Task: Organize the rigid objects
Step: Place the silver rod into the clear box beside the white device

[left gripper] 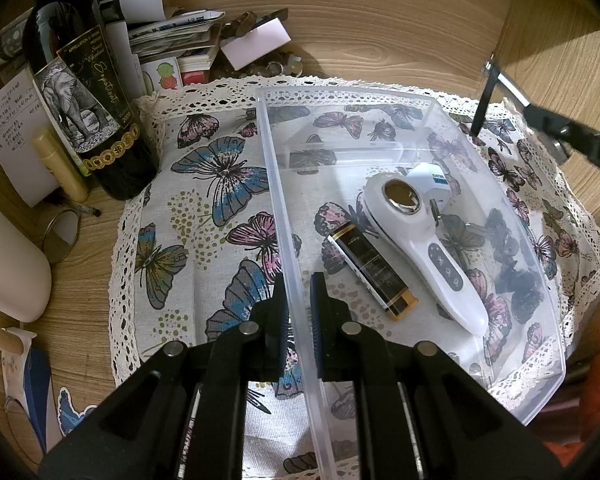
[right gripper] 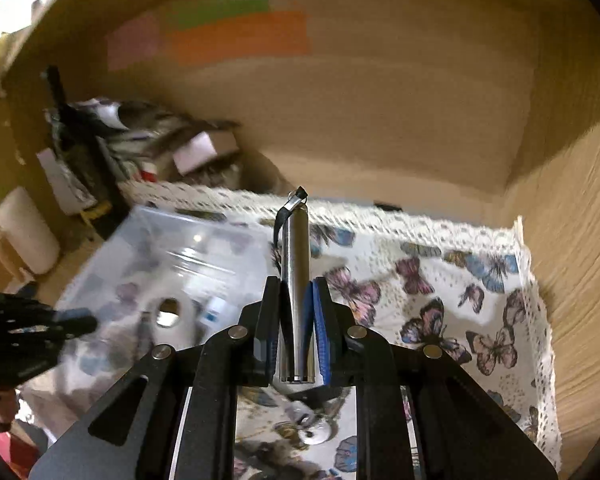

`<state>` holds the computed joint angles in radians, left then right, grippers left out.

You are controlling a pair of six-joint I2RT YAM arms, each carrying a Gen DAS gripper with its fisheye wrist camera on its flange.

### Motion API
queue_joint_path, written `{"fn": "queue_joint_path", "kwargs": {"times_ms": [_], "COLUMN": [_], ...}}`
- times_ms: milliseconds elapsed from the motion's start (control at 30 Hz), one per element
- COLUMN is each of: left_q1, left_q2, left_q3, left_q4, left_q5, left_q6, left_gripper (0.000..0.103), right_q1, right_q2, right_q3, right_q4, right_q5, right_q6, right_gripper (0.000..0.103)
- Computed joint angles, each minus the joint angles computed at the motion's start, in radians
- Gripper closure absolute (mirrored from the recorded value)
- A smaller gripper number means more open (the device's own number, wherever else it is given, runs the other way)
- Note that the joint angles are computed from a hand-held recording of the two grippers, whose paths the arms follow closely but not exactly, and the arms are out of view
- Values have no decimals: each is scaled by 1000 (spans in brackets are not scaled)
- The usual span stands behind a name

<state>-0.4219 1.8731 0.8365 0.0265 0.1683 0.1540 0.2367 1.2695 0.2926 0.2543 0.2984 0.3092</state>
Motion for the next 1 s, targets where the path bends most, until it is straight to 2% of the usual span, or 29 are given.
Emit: {"fn": "queue_joint_path", "kwargs": {"times_ms": [133,267,433,667,1000], "left_q1": [0,0,0,2,6], "left_q2": [0,0,0,-1,-2], "left_q3": [0,0,0,-2,-8], "left_q4": [1,1,1,3,11], "left_q5": [0,0,1,5,15], "left_q6": [0,0,1,3,3], "left_gripper": [93,93,93,93,93], "right_q1": [87,162,216,235,239], "right_q2": [-66,-48,48,251,405], "right_q3": [-1,17,48,111,215], "right_q4": [-32,-30,12,77,4], "right_q5": [43,67,48,-38,-77], "right_q6": [9,13,21,42,8], "right_gripper": [89,89,89,89,89]}}
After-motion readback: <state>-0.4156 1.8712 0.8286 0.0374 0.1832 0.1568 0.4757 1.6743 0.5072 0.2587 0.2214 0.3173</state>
